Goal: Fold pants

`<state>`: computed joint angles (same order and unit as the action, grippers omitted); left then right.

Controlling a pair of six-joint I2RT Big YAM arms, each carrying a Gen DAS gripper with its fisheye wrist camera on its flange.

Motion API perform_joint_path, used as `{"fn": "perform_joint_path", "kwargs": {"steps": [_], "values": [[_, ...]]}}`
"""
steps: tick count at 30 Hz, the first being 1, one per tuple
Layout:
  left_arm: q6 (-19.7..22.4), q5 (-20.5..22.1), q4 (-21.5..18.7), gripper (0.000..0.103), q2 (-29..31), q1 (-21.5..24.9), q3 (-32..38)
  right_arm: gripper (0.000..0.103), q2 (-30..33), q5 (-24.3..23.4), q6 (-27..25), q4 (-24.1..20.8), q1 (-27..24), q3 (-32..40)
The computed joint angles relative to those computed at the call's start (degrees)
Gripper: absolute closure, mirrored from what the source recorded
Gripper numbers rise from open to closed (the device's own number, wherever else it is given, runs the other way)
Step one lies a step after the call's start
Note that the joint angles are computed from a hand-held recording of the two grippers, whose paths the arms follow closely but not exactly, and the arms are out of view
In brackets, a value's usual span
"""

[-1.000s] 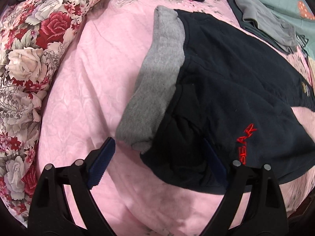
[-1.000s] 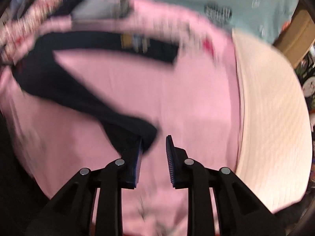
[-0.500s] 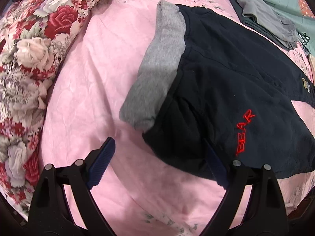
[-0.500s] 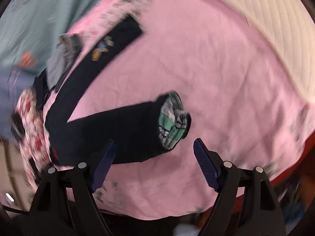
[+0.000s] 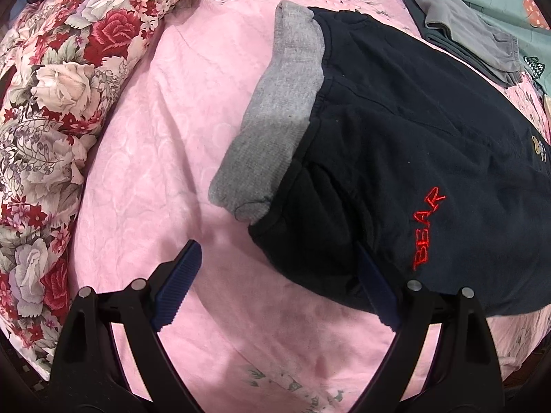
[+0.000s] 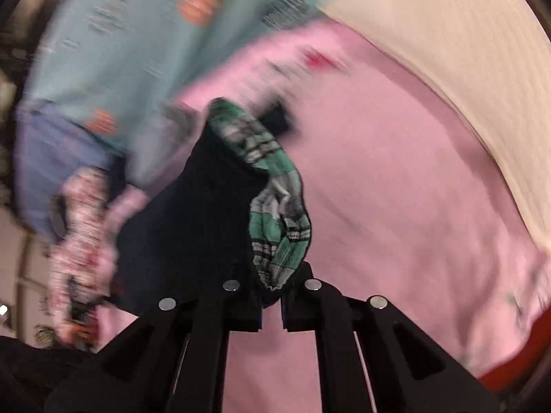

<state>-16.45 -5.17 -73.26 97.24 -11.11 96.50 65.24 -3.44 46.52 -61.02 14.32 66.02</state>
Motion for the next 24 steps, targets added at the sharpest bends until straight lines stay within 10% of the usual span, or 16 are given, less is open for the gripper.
{"fn": "perform_joint_path", "kwargs": {"steps": [2,4,8,12,17,24], "values": [[1.0,1.5,-0.5,0.011,0.5,-0.1,0.3,0.09,0.7,2.2,2.1,-3.0,1.3,-0.9],[2.8,-0.5,0.0,0.011,0.4,-0.8,-0.1,0.05,2.3,9.8,6.2,-9.7,3.9,3.6],[3.6,-0.3,0.8,0.011,0.1,-0.7,-0.7,0.048,4.9,22.4,10.4,-19.1,8.2,11.1],[3.4,0.7,2.7,0.006,-1.1,0.3,-3.4,0.048,5.5,26.0,5.0,-18.0,11.3,13.3],[2.5,-0.9,6.8,0.006,-3.0,1.0,-6.8,0.048,18.3,16.5,-10.4,-8.1,19.1,25.9],[2.1,0.8,5.9,0.006,-4.9,3.5,-8.5,0.048,39.5,7.5,-18.6,-8.4,25.4,49.4]]}}
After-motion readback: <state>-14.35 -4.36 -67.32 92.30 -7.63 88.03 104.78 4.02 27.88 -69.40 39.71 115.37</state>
